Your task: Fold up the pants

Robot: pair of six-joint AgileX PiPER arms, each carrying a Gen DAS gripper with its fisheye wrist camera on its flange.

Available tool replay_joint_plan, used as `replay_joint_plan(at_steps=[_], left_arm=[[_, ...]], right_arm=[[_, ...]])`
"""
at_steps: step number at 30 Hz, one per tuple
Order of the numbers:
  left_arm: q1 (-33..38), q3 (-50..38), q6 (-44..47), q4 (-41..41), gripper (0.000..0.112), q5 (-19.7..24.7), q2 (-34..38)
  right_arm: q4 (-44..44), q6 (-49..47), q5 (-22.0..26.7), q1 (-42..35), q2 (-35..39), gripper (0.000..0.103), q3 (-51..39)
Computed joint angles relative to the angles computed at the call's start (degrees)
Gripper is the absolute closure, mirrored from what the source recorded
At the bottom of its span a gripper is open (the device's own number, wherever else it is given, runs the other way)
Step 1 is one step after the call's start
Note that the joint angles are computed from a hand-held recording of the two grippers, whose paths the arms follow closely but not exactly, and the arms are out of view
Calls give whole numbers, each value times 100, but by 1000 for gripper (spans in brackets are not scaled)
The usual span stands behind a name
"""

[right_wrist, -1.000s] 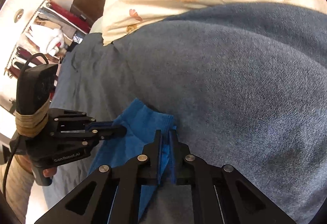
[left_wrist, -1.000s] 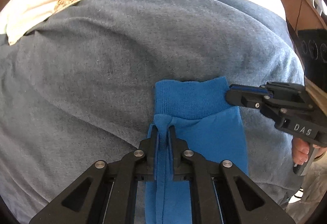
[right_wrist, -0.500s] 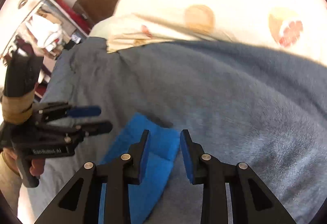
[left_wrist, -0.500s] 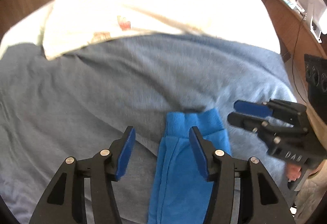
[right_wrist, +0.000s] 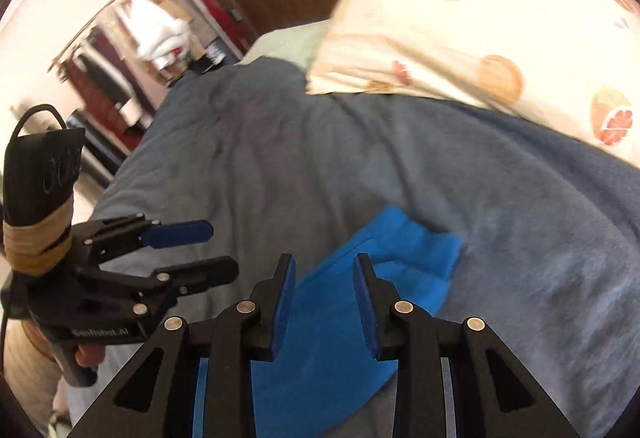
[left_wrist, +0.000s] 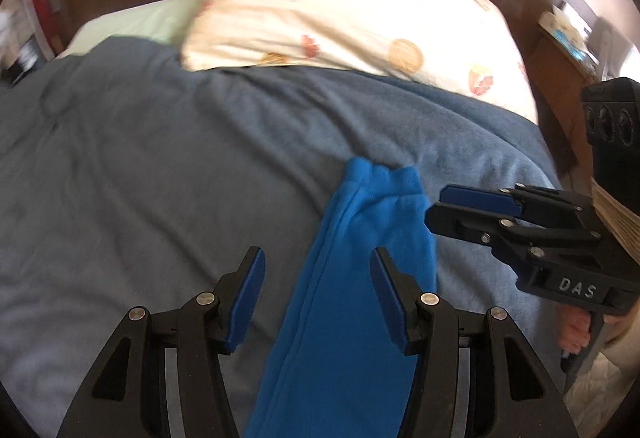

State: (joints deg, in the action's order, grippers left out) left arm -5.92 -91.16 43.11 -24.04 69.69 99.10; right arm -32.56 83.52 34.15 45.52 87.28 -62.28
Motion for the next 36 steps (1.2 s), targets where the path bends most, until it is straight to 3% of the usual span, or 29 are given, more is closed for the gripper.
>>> replay_joint_plan(at_steps=[7,14,18,31,36], left_arm=[[685,1494,405,-198,59,-640,-884],[1205,2409,1064,-169,66,-915,-839],[1320,2455,1294,-282,72,-940,-560],[1115,2087,1501,-692,82,-887,240],[1157,2104,1553,-737,99,-904,274]], right_arm=[[-98,-83,269,707,495,72,-594],[-120,-96,181,1126,1066,72,-819],[206,-321,-42,1155,1326,72,-813],[-65,78,-138,1088,1611,72,-639],[-97,129,-179,1054,1617,72,-614]])
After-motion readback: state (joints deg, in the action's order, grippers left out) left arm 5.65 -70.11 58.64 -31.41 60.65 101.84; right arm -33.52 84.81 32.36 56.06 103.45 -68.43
